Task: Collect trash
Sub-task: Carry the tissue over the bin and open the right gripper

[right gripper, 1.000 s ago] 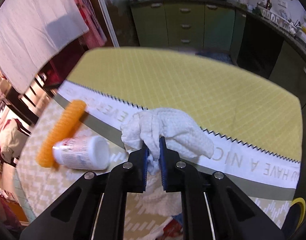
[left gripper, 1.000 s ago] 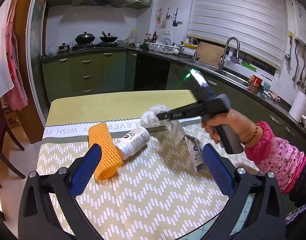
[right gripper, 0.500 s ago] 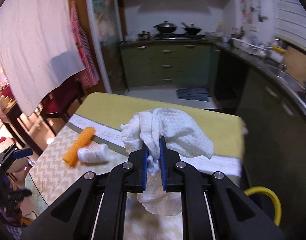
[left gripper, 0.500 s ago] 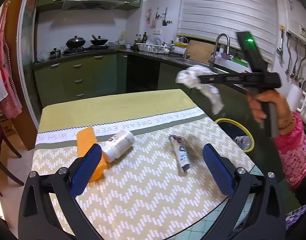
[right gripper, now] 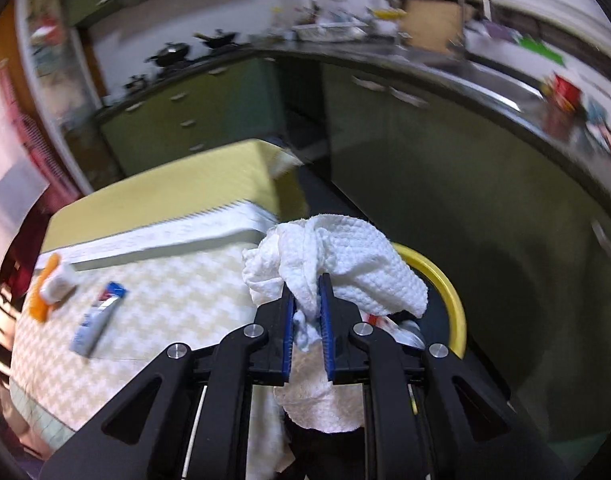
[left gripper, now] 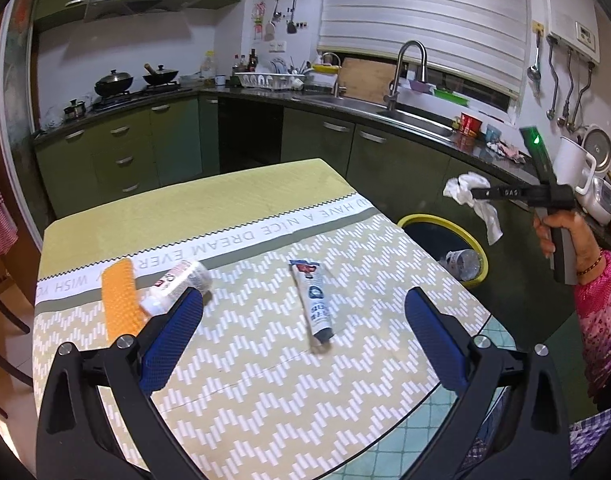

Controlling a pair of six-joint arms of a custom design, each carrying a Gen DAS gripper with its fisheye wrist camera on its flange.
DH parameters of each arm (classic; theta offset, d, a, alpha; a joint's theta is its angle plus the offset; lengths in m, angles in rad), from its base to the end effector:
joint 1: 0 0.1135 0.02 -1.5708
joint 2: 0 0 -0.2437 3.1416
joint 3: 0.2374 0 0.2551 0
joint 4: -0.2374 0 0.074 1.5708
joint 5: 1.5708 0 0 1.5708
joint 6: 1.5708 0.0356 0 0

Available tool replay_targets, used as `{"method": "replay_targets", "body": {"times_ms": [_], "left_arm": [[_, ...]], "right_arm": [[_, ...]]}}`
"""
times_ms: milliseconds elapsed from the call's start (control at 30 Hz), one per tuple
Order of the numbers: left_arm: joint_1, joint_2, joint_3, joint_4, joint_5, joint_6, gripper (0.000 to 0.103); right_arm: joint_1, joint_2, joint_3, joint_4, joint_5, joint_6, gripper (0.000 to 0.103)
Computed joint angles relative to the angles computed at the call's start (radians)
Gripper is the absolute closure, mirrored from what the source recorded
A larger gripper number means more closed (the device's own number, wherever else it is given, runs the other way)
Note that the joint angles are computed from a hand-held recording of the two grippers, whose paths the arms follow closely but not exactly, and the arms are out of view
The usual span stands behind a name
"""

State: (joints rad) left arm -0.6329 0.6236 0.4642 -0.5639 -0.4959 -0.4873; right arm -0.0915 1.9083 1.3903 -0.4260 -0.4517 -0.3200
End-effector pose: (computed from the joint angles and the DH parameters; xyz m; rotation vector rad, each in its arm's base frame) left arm 0.1354 -0.0783 0.2060 -0.0896 2.1908 -0.0548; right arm 0.4077 -0.0218 0.1869 -0.4541 2.3797 0.3834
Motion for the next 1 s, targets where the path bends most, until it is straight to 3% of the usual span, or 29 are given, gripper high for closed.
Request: {"method": "replay_targets", "body": {"times_ms": [133,167,200,233,333,433,533,700,1000], "left_arm": [[0.005,0.07,0.009,0.048,0.022,0.01,0.007],[0.005,0.082,0.011,0.056,0.028,0.012,0.007],[0.004,0.098,0.013,0.067,0.033,0.015,0.007],[0.002,0.113,0.015,0.076,0.034,0.017,0.007],[-0.008,0.167,0.027,0.101,0.032,0.02,0.007],[0.001,0.209,0.033,0.131,0.039,0.034,0.007],[0.036,0.271,0.043,0.174,0.072,0.048,0.007],[0.112,0.452,0.094,0.25,0.145,0.059,0.007],[0.185,0.818,0.225,0.355,0.227,0.076,0.007]], "right_arm": [[-0.022,0.122,0.104,-0.014,0.015,0.01,0.085],[-0.023,0.169,0.15,-0.021,0.021,0.018,0.08],[-0.019,0.202,0.188,-0.034,0.022,0.024,0.065],[-0.01,0.224,0.207,-0.033,0.03,0.036,0.058],[0.003,0.262,0.232,0.003,0.105,0.07,0.054],[-0.014,0.178,0.113,0.07,0.074,0.093,0.052],[-0.021,0.027,-0.091,0.189,0.056,0.08,0.042],[-0.051,-0.223,-0.416,0.345,0.027,0.063,0.042],[-0.068,-0.421,-0.624,0.354,-0.03,0.048,0.04]]}}
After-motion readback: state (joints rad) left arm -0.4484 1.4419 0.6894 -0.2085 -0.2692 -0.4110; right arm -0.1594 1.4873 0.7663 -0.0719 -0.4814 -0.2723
